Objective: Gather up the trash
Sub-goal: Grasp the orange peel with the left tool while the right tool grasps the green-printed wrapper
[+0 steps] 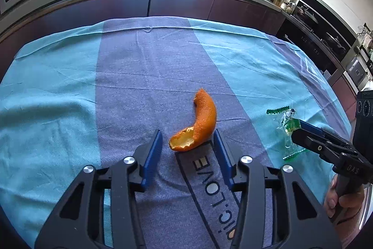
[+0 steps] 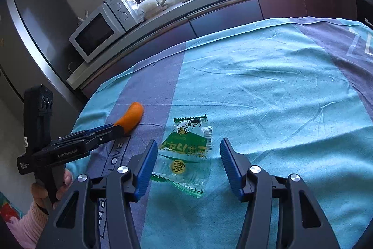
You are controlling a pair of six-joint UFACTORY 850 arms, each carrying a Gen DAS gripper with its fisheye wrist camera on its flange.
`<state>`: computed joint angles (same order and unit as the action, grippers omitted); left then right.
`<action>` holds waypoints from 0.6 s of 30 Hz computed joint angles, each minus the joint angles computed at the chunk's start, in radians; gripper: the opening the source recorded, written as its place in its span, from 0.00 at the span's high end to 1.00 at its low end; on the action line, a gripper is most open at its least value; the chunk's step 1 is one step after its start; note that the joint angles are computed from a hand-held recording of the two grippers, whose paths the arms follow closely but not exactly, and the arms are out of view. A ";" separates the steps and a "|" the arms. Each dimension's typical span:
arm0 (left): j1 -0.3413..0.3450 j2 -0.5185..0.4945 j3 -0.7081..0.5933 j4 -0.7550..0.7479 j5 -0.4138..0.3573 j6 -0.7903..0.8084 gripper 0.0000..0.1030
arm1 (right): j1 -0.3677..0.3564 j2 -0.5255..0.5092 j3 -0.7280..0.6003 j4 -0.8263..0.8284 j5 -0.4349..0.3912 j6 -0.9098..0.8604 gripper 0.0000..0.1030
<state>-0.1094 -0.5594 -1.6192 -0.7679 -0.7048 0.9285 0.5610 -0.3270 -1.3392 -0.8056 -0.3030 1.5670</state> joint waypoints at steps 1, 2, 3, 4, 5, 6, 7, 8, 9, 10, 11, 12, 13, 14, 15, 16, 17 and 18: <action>-0.001 0.000 0.000 -0.002 0.000 0.004 0.64 | -0.001 0.000 0.000 0.006 0.004 -0.009 0.50; -0.002 0.003 0.005 -0.002 0.001 0.006 0.65 | -0.002 -0.001 -0.001 0.020 0.007 -0.025 0.54; -0.003 0.006 0.009 -0.006 0.003 0.010 0.66 | -0.002 -0.003 -0.003 0.031 0.005 -0.038 0.58; -0.004 0.010 0.014 -0.007 0.009 0.012 0.67 | -0.002 -0.005 -0.007 0.044 0.003 -0.054 0.61; -0.004 0.012 0.018 -0.010 0.012 0.014 0.68 | 0.000 -0.007 -0.009 0.054 0.002 -0.068 0.65; -0.004 0.016 0.024 -0.016 0.016 0.018 0.68 | 0.001 -0.008 -0.011 0.050 0.000 -0.069 0.68; -0.004 0.018 0.028 -0.020 0.020 0.023 0.70 | 0.003 -0.009 -0.013 0.042 -0.003 -0.066 0.70; -0.004 0.023 0.034 -0.026 0.025 0.030 0.72 | 0.003 -0.010 -0.014 0.039 -0.004 -0.068 0.73; -0.003 0.028 0.041 -0.034 0.031 0.041 0.72 | 0.005 -0.009 -0.014 0.027 -0.005 -0.058 0.76; -0.003 0.033 0.048 -0.039 0.035 0.050 0.74 | 0.005 -0.009 -0.014 0.017 -0.006 -0.050 0.78; -0.003 0.040 0.057 -0.045 0.042 0.061 0.74 | 0.006 -0.008 -0.013 0.013 -0.003 -0.048 0.80; -0.002 0.048 0.067 -0.052 0.048 0.074 0.75 | 0.007 -0.007 -0.012 0.007 -0.002 -0.044 0.82; 0.000 0.055 0.076 -0.058 0.054 0.085 0.76 | 0.008 -0.007 -0.013 -0.001 -0.009 -0.035 0.84; 0.001 0.061 0.085 -0.066 0.059 0.096 0.77 | 0.010 -0.007 -0.014 -0.004 -0.010 -0.036 0.85; 0.004 0.067 0.093 -0.077 0.059 0.109 0.78 | 0.015 -0.004 -0.010 -0.023 -0.013 -0.017 0.88; 0.007 0.074 0.101 -0.087 0.058 0.121 0.79 | 0.015 -0.005 -0.013 -0.026 -0.012 -0.017 0.89; 0.010 0.082 0.112 -0.094 0.064 0.132 0.79 | 0.016 -0.005 -0.012 -0.034 -0.009 -0.011 0.92; 0.012 0.090 0.121 -0.098 0.070 0.140 0.79 | 0.018 -0.005 -0.013 -0.046 -0.009 -0.002 0.93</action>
